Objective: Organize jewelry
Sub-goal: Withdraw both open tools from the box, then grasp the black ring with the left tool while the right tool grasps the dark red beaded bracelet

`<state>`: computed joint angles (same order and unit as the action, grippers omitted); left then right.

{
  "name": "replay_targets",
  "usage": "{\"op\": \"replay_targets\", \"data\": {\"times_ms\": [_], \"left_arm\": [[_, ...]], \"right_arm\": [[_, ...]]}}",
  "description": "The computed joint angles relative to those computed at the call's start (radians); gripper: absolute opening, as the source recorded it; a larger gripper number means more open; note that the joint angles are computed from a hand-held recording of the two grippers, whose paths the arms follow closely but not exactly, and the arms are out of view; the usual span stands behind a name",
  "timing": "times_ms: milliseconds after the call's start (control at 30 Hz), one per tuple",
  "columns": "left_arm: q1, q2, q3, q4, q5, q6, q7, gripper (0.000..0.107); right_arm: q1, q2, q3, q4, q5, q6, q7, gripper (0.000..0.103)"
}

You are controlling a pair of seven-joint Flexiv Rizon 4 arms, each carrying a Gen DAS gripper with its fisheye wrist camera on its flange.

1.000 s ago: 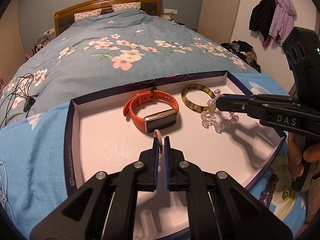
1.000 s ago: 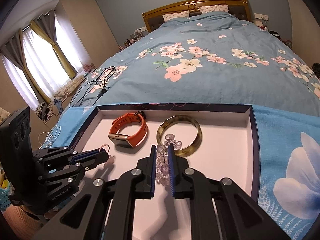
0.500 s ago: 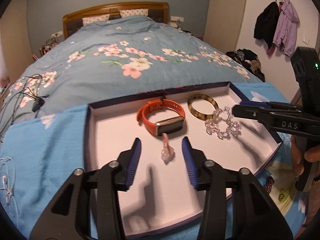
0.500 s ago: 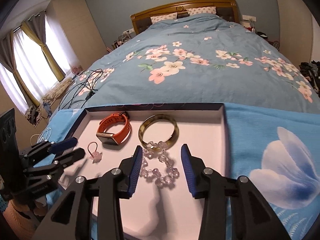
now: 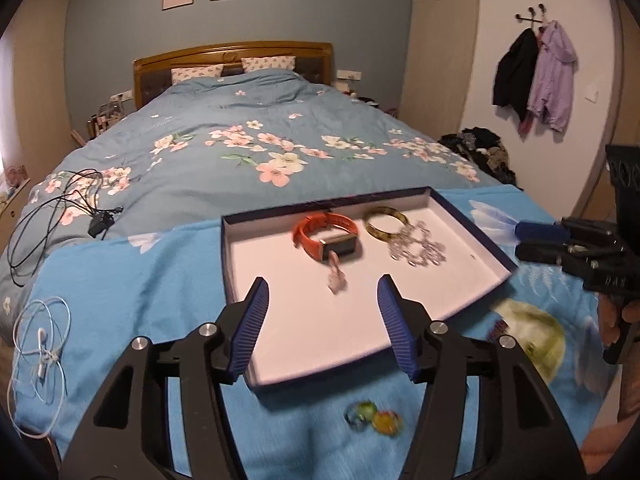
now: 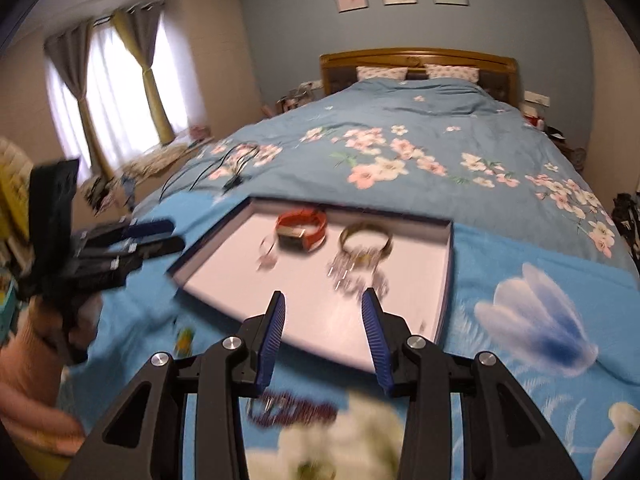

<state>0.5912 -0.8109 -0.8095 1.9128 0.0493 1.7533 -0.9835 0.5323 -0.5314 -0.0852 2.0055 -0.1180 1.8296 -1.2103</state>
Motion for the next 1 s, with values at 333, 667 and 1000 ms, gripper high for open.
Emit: {"op": "replay_targets", "data": {"times_ms": [333, 667, 1000], "left_arm": [[0.07, 0.003, -0.033, 0.095, 0.022, -0.001, -0.015, 0.057], [0.089, 0.001, -0.03, 0.126, 0.031, 0.004, -0.041, 0.058], [0.102, -0.009, -0.036, 0.133, 0.038, -0.004, -0.029, 0.058]], "right_arm": [[-0.112, -0.028, 0.137, 0.045, -0.03, -0.078, 0.064, 0.038], [-0.129, -0.056, 0.154, 0.031, -0.062, -0.078, 0.106, 0.01], [-0.135, -0.033, 0.184, 0.058, -0.074, 0.013, 0.083, 0.009]]}}
